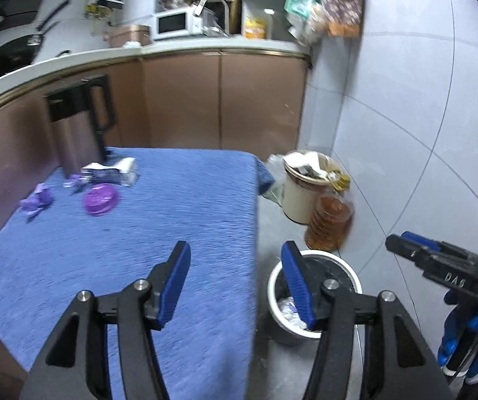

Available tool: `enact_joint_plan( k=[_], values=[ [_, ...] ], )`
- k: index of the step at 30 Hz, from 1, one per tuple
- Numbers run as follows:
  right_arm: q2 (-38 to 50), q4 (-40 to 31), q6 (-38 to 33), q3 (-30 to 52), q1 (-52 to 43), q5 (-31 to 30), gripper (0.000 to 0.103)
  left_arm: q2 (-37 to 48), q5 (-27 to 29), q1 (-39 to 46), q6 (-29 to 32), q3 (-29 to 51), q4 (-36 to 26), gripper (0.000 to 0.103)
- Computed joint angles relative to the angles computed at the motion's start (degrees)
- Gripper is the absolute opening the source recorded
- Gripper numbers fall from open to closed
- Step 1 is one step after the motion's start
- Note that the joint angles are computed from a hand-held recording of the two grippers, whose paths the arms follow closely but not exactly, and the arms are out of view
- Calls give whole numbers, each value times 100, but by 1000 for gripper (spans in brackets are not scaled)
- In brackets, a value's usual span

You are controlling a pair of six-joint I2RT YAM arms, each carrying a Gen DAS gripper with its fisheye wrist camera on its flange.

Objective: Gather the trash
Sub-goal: 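Move both tools back toward the towel, then grasp the white milk carton with the right tool while the left tool grasps the purple wrapper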

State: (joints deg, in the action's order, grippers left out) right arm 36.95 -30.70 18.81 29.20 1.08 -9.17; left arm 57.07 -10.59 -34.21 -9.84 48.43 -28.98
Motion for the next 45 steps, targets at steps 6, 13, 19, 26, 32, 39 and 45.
enact_joint_plan(
  k=[6, 13, 19, 26, 32, 39, 45],
  values=[
    [-298, -619, 570, 800, 1912, 1374, 57, -1405, 280, 828, 232, -152, -874, 55],
    [-105, -1232, 1121, 1859, 4365, 3339, 63, -2371, 2146, 3561, 1235, -40, -1743, 55],
    [360, -1007, 910, 2308, 4722, 3541, 75, -1837, 3671, 5862, 2304, 154, -1839, 55],
    [1897, 306, 157, 2486, 3322, 1938, 76, 36, 3294, 5777, 2483, 535, -786, 55],
    [4163, 1455, -321, 3300, 2753, 1064, 77, 2347, 2762, 5179, 2455, 1570, 160, 55],
    [7117, 1720, -858, 5634, 2575, 607, 77, 5171, 2427, 4883, 2545, 3822, 368, 55],
    [9561, 773, -1377, 8751, 2531, 271, 77, 6813, 2218, 4761, 2661, 5673, 67, 55]
  ],
)
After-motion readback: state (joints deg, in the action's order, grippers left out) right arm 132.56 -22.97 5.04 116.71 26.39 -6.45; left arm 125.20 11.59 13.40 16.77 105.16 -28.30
